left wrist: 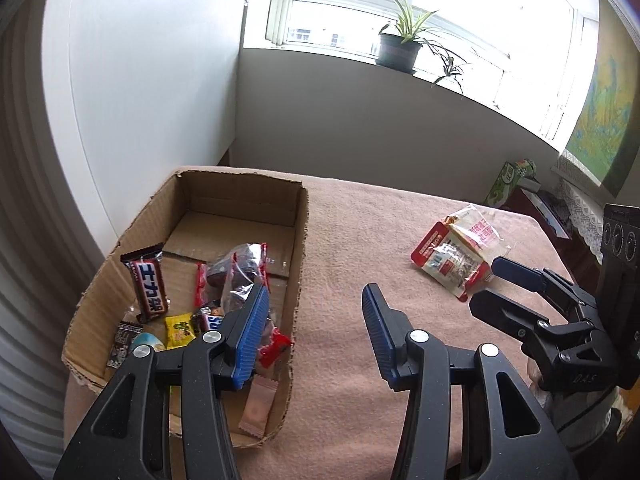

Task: Organize snacks
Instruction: 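Reach both tools to the bagged bread loaf and close around it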

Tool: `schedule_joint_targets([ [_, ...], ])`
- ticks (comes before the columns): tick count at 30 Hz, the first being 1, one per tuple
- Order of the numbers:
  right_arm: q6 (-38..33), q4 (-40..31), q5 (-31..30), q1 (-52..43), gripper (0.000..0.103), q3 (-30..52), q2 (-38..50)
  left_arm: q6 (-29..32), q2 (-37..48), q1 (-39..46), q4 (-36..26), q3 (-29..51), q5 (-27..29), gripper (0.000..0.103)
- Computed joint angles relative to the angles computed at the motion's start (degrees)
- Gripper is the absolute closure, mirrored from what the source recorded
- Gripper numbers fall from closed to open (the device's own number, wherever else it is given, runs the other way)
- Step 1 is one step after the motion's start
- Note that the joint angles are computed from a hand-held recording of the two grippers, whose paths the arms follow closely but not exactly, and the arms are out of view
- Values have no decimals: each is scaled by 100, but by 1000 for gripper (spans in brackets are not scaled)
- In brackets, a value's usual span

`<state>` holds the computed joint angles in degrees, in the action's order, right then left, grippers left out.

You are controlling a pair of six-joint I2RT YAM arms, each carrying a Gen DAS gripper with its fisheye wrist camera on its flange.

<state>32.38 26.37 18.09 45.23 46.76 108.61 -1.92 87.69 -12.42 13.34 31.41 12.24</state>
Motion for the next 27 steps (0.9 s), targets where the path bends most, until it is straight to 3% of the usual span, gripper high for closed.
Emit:
schedule_joint_targets([
  [7, 1123, 1176, -1121, -1165, 13, -1304, -164, -632, 614, -752, 615, 154, -63, 55],
  [9, 1339, 1450, -1337, -1434, 26, -1566, -124, -774, 856, -995, 822, 243, -183, 55],
  [11, 1508, 1524, -1528, -1643, 51, -1656, -8, -843, 1098, -1220, 1014, 346, -344, 55],
  [16, 1831, 1892, -2239, -2165, 70, -1688, 484, -1074, 1657, -1396, 1220, 664, -232, 55],
  [19, 1806, 2120, -2391, -2255, 70, -1797, 440, -995, 1798, -1453, 1142, 799, -237, 55],
  [27, 1699, 2107, -1637, -2342, 71, -2371, -527, -1168, 2051, -1465, 412, 1718, 59, 55],
])
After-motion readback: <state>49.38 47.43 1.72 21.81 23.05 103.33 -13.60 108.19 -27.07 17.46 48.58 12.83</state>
